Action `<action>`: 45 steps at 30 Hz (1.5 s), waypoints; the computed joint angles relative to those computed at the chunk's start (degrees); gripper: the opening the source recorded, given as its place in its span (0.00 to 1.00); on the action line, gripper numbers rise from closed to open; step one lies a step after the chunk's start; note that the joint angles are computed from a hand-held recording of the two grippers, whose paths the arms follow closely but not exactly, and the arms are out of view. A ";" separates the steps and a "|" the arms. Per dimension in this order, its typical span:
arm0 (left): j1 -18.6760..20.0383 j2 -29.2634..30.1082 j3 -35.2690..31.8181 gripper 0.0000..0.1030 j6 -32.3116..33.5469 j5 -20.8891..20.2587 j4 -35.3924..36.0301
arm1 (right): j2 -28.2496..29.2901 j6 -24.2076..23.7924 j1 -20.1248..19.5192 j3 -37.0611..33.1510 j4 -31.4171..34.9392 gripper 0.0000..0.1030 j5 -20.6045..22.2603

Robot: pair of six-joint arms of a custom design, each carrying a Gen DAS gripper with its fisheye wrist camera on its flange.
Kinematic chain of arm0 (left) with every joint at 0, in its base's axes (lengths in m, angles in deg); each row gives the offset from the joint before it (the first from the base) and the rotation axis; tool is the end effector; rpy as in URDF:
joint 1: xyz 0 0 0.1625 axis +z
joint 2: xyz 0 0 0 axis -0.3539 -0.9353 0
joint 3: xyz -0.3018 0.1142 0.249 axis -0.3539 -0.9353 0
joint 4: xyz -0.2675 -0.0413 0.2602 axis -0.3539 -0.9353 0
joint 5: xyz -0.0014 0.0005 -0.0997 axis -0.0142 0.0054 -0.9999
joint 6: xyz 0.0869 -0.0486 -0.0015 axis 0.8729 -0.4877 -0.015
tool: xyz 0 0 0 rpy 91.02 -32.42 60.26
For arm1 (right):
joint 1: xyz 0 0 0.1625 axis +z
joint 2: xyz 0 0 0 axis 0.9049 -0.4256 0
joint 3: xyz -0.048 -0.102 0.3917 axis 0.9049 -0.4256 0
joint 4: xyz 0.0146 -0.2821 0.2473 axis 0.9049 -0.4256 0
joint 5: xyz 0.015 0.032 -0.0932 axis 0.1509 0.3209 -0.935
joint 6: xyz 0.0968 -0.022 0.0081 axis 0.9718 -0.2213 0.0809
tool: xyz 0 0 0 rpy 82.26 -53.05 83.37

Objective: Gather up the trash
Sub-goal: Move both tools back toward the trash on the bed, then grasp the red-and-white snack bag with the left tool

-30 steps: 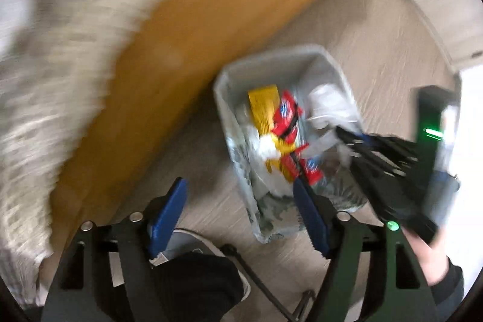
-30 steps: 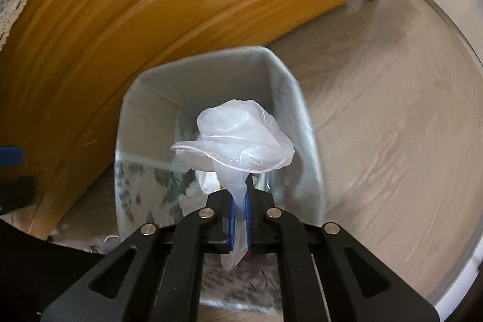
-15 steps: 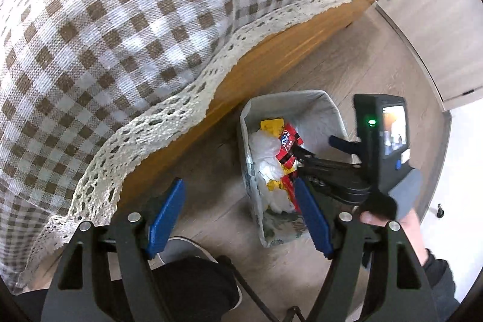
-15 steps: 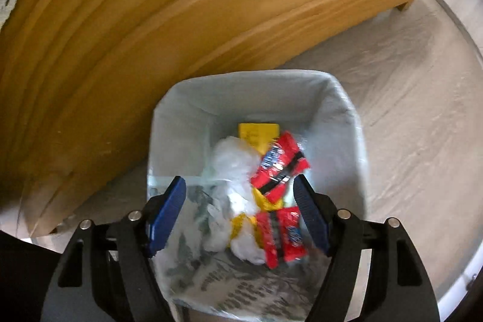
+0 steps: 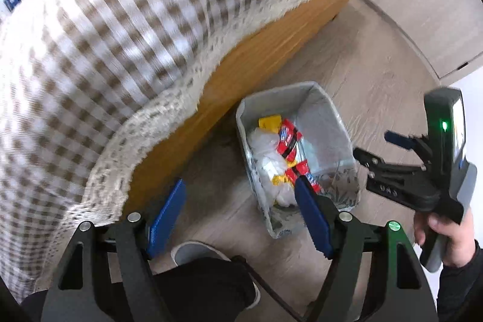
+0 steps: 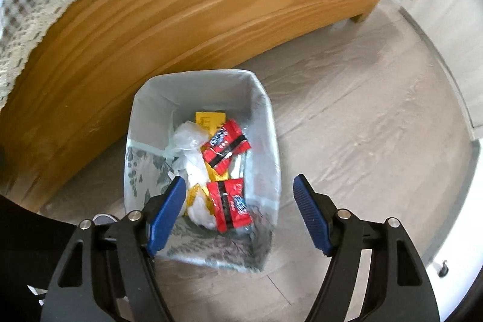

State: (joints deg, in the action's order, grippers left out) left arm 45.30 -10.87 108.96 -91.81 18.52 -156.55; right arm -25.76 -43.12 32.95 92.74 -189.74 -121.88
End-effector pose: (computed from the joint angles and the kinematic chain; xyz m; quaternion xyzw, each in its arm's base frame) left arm -0.4122 -0.3848 0.0708 0.1121 0.9331 -0.0799 0.3322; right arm 0.1118 -0.3565 0.3837 0.1029 -0.9137 0.0887 0.3830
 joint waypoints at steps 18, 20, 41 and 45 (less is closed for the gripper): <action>-18.21 -31.48 5.76 0.79 -24.61 20.75 27.67 | 5.02 13.43 30.97 -16.18 9.88 0.75 -6.10; -20.26 -34.74 5.58 0.80 -30.55 22.19 35.00 | 7.91 13.11 33.95 -17.70 8.36 0.75 -7.27; -24.21 -55.72 -3.33 0.87 -58.02 26.02 82.54 | 29.26 7.08 42.01 -23.65 -13.42 0.75 1.58; -16.46 -57.46 -6.08 0.89 -48.36 31.92 75.51 | 32.23 6.14 41.31 -25.93 -14.72 0.75 3.80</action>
State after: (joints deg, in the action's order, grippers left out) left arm 28.85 -68.33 102.88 -140.17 50.44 -81.04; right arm 6.47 -36.98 74.26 66.81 -204.46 -118.08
